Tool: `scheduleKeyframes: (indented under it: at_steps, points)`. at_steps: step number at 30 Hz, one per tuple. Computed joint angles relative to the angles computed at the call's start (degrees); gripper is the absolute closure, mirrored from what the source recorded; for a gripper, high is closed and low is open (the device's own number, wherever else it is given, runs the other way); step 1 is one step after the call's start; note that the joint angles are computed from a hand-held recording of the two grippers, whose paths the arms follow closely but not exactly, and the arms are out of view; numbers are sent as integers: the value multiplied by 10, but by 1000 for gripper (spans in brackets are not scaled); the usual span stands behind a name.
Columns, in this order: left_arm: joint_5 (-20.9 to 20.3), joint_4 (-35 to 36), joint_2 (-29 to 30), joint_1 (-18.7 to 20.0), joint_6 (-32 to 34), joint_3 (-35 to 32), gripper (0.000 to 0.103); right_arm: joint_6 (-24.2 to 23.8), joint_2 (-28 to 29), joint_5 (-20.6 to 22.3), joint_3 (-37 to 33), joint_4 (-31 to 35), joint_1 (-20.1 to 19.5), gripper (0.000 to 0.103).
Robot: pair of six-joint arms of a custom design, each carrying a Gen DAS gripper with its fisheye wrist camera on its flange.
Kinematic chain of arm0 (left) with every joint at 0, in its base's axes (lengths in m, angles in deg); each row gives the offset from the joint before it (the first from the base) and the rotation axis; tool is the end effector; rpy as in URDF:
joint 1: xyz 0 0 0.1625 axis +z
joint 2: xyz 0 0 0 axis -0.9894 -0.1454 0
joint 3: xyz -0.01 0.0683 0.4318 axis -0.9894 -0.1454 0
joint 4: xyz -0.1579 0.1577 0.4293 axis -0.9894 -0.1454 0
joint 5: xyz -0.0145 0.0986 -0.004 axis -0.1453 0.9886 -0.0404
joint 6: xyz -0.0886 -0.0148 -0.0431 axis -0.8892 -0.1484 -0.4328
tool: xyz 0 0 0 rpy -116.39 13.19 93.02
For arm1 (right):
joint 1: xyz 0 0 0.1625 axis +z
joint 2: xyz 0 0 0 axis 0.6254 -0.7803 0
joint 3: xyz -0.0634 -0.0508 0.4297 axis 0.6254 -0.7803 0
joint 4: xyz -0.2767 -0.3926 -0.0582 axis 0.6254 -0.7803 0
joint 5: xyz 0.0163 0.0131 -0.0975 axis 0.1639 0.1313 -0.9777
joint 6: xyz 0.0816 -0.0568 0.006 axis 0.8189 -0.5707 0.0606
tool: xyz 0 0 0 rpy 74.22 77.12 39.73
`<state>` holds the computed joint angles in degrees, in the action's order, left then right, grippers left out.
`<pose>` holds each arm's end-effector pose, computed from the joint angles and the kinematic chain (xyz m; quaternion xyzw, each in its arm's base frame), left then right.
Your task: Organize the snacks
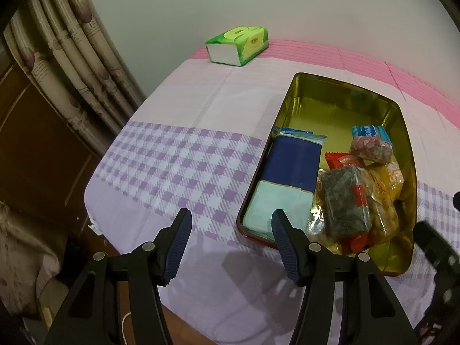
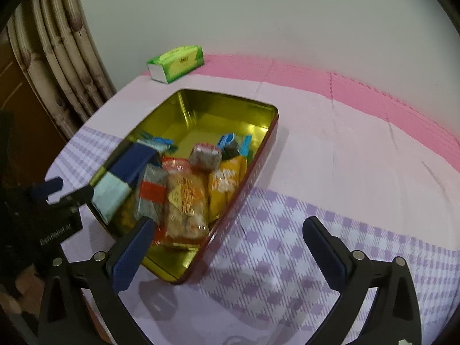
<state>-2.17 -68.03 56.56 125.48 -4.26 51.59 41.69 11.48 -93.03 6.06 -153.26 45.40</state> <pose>-0.4185 -0.7088 -0.0625 -0.0691 0.8170 -0.2981 0.4887 0.0248 -0.7289 0.3501 0.2887 -0.8992 0.1804 0.2750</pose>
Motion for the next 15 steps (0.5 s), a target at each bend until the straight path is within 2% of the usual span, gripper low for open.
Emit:
scheduleKeyframes:
  at_steps: [8, 15]
  points:
    - [-2, -5, 3, 0, 11, -2, 44, -33, -7, -15, 30, -21, 6, 1]
    - [-4, -10, 4, 0, 17, -2, 44, -41, -8, -22, 37, -27, 9, 1]
